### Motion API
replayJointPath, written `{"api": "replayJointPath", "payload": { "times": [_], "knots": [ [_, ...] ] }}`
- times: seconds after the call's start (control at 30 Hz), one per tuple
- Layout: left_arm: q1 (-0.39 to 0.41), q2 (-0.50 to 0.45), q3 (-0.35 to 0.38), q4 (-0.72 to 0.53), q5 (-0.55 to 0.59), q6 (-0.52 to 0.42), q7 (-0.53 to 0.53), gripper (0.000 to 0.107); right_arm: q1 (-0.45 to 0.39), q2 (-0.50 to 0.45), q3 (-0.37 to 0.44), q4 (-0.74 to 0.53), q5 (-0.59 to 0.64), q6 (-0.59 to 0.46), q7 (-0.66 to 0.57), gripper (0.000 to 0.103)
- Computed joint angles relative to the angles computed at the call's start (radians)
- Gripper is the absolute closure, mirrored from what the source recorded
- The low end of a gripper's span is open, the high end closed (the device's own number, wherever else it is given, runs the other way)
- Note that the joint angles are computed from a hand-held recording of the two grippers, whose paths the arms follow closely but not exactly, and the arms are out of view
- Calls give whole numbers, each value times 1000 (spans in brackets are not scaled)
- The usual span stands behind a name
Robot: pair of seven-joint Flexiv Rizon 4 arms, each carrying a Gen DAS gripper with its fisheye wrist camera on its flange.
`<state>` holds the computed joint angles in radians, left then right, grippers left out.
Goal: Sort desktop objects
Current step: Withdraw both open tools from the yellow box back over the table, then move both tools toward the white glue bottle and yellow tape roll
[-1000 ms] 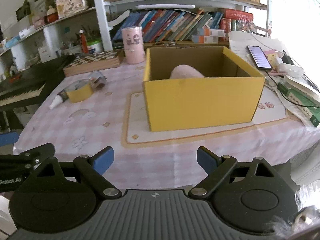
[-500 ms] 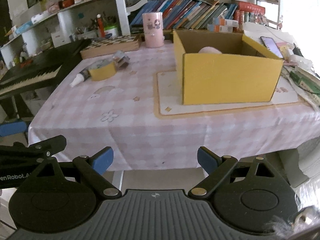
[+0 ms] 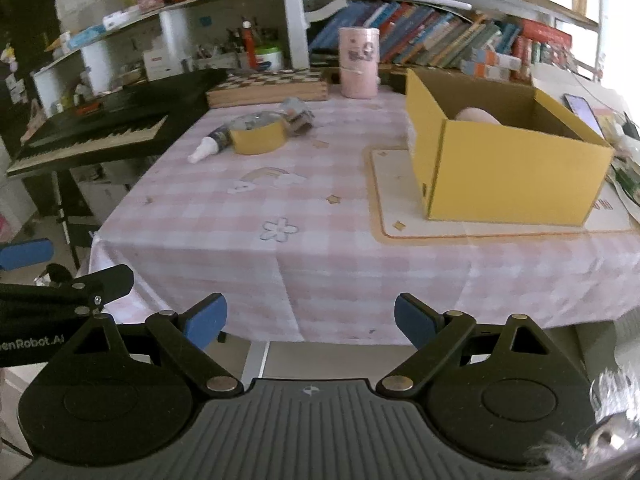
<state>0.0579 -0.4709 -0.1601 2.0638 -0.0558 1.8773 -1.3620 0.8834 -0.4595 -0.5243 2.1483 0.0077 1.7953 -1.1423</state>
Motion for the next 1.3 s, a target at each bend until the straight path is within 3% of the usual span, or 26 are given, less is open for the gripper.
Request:
{"api": "replayJointPath", "payload": {
  "times": [0.37, 1.07, 1.3],
  "knots": [
    [18, -1, 10, 4, 4, 22, -11, 8, -17, -21, 32, -40, -17, -2, -6, 12],
    [100, -5, -28, -2, 40, 30, -47, 8, 38, -48, -5, -87, -53, -28, 18, 12],
    [79, -11, 1, -10, 22, 28, -55, 8, -20, -57, 52, -117, -90, -36, 25, 12]
  ]
}}
